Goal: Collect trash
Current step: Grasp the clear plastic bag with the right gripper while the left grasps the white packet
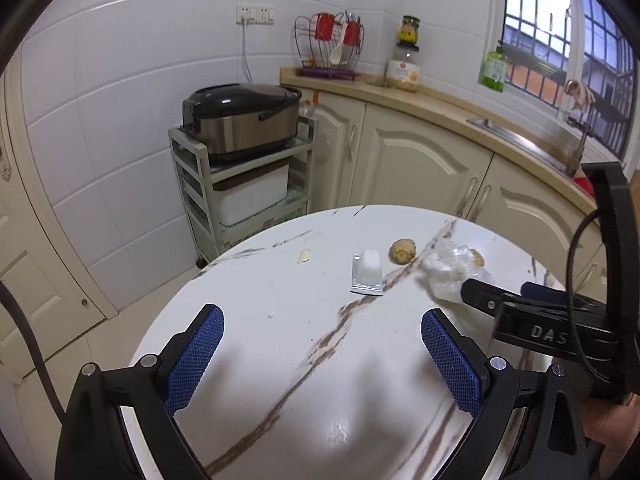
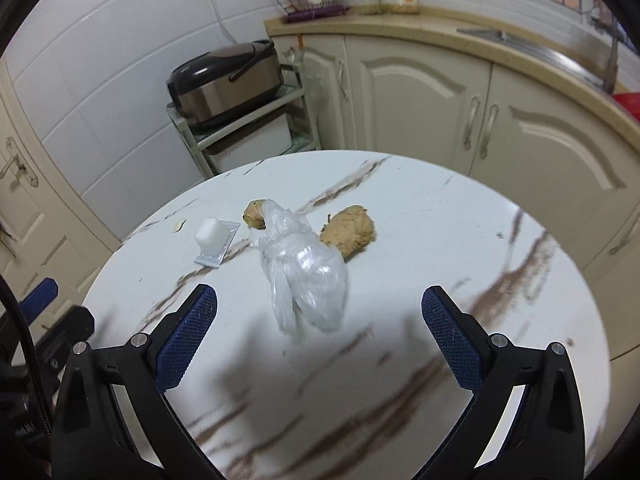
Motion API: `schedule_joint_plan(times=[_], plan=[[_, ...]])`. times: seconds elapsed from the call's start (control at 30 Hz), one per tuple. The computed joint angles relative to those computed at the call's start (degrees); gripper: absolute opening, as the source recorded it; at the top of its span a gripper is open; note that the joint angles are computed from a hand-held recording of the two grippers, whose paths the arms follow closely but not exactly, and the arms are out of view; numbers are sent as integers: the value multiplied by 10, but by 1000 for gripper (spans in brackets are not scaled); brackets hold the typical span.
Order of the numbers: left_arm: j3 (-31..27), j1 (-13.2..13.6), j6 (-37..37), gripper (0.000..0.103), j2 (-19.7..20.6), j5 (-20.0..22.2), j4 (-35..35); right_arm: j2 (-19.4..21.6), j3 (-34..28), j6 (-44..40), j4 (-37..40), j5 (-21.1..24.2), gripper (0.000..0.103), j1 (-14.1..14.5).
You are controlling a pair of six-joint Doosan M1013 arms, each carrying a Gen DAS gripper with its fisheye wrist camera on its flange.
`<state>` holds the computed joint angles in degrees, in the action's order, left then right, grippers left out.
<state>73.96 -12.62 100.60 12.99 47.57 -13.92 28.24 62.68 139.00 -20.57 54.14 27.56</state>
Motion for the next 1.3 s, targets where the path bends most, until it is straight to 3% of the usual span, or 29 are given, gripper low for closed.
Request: schedule_joint_plan(times=[0.1,0.33,0.7,0.8,0.87,0.9,1.03,1.3], plan=[[-36,-6,-6,98,31,16,9,20,-17,0,25,6,94,-9],[-97,-22,-19,98,85,35,28,25,-12,-27,61,-18,46,-18],[-164,-55,-42,95,149,64,82,-7,33,-53,84,-68,42,-26],[-177,-62,-44,85,163,74,91,-12,39,-53,86,-73,42,-29],[-199,-63,-43,63,179,98,83,-13,42,-56,92,-76,42,-31],[-201,-62,-46,61,182,95,79,-14,43,-58,95,-77,42,-31],[-203,-55,-27,22,184,91,45,-16,46,-58,98,-80,42,-32],[-160,-41,7,22,157,75,-16,-28,62,-46,90,-85,42,-29]])
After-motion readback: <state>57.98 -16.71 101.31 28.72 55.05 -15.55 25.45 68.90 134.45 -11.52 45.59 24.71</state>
